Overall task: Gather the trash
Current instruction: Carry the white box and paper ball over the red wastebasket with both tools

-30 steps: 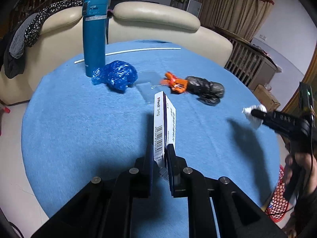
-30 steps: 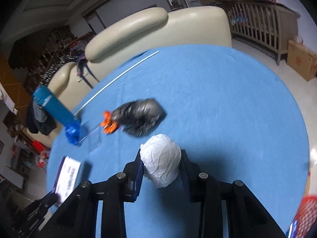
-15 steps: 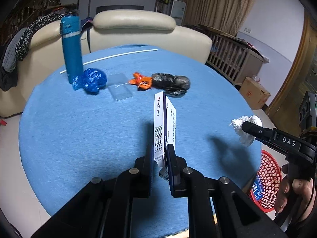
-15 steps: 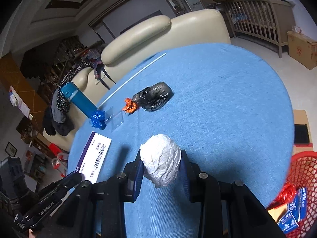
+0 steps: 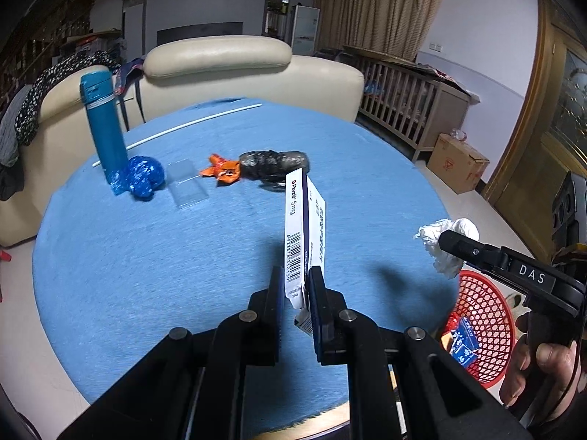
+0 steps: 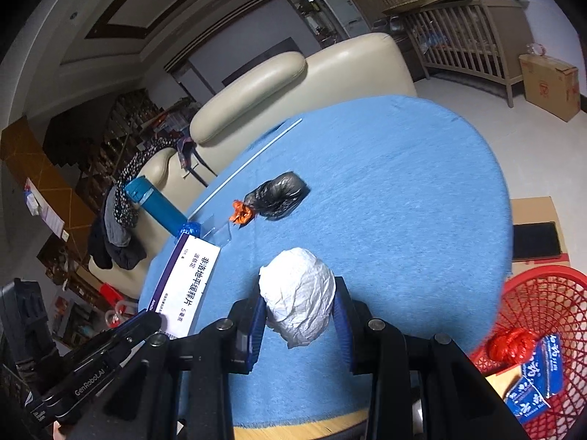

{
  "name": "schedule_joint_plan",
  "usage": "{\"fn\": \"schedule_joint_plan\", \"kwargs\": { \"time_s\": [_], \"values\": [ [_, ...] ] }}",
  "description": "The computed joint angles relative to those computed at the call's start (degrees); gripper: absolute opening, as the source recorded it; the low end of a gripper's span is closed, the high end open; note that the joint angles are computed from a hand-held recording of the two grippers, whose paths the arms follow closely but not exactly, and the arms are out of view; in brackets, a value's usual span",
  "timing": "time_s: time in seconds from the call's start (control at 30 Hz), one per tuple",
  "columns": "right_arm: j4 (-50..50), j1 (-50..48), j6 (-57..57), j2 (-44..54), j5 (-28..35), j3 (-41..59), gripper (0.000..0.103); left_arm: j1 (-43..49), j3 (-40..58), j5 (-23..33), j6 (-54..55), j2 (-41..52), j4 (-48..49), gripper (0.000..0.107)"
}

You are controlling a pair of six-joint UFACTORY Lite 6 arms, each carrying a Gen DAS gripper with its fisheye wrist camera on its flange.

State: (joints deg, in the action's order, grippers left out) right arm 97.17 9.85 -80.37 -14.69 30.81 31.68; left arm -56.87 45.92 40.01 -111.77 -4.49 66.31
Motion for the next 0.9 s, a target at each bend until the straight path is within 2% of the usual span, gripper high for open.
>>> {"fn": "schedule_joint_plan", "kwargs": {
  "time_s": [0.5, 0.73, 0.9],
  "values": [
    [-11.36, -25.46, 2.64, -10.33, 16.59, -5.81, 0.036, -5.79, 16.67, 3.92, 7.1, 11.44, -2.67, 0.014],
    [-15.09, -39.07, -0.3, -9.04, 23.88, -6.22, 0.036, -6.39, 25.97, 3.79, 12.21, 17.92, -4.46, 0.014],
    [-16.44, -46.95, -3.6, -4.84, 26.53, -5.18, 0.036, -6.78, 32.38, 2.99, 15.8, 23.42, -5.9, 0.014]
  ]
}}
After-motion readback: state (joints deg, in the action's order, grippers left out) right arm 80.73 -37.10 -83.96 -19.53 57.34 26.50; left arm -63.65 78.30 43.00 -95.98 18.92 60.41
